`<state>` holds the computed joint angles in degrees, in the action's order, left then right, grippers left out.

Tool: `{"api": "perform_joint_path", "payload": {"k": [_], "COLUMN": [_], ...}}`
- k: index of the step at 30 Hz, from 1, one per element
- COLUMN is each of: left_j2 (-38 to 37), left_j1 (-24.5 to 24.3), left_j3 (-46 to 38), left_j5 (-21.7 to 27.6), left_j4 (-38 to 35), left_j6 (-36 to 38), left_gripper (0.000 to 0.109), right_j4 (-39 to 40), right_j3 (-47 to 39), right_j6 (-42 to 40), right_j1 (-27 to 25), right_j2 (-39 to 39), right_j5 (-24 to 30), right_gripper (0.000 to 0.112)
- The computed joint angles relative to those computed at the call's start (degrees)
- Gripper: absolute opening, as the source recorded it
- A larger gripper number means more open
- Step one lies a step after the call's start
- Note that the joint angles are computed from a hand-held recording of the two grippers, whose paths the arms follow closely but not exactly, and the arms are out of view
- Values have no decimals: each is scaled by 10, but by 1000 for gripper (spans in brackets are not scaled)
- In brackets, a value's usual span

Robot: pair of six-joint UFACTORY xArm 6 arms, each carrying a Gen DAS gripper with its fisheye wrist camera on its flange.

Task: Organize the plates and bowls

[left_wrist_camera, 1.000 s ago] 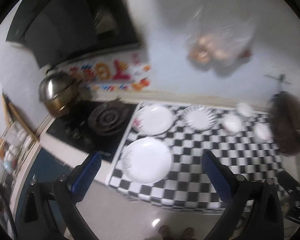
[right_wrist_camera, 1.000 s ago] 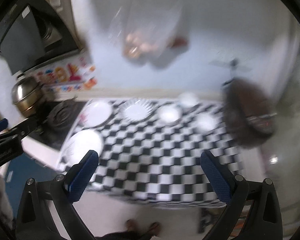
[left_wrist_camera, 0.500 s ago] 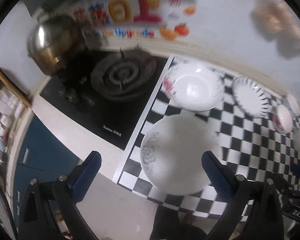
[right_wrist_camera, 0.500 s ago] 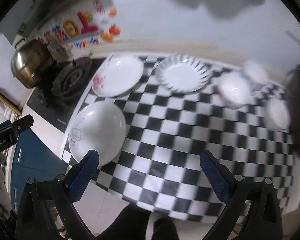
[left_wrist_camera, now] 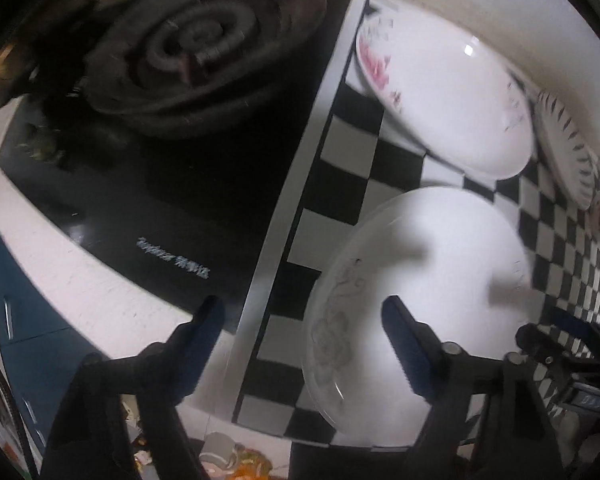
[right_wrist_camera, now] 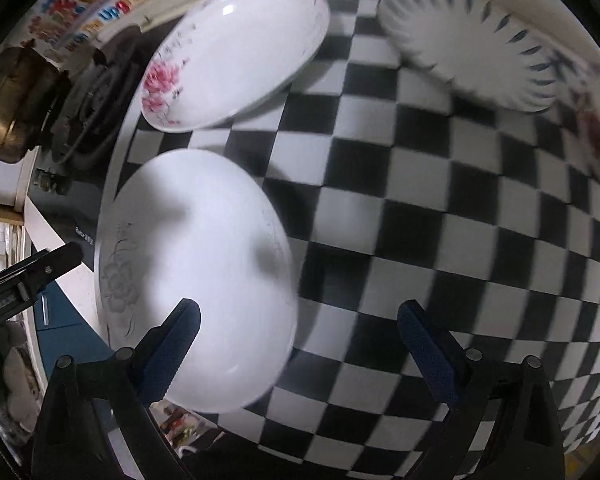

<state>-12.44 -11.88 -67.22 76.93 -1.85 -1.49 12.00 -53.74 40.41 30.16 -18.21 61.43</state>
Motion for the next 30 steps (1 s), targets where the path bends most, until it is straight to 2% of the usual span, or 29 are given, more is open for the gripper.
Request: {"api": "perform_joint_path", "payload": {"k": [3, 6, 8, 10, 11, 13, 15, 20, 23, 26, 30], "left_j2": [22, 37, 37, 34, 32, 29, 24, 3, -9, -20, -34], "left_j1": [4, 2, 3, 0, -1, 3, 7, 2, 2, -5, -15], "left_j3": [-2, -3, -2, 0, 1, 2, 2, 13, 20, 54, 55], "left_j5": [7, 16, 19, 18, 16, 16, 17, 15, 20, -10, -5], "left_j4": [-17, -32, -54, -58, -56, -65, -69, -61, -67, -67, -71], "left_j6": [33, 58, 75, 82, 83, 84, 85, 78, 63, 56, 43], "left_gripper": [63, 40, 35, 33, 33, 31, 31, 30, 30, 30, 30], "right_j4": [23, 55, 86, 106, 111, 145, 152, 146, 146, 142, 137], "right_j3": [-2, 5, 7, 14, 16, 20, 18, 13, 3, -15, -18], "right_j6": [-8, -18, -32, -41, -45, -64, -68, -72, -73, -81, -80], "right_j1": [-4, -15, -23, -28, -28, -34, -31, -20, -24, -32, -36], "right_j2": [19, 27, 35, 36, 37, 44, 47, 56, 56, 66, 61], "right_j5": [-4, -6, -7, -14, -20, -22, -23, -27, -8, 9, 16], "right_gripper": [99, 93, 78, 68, 53, 31, 23, 21, 21, 21, 21]}}
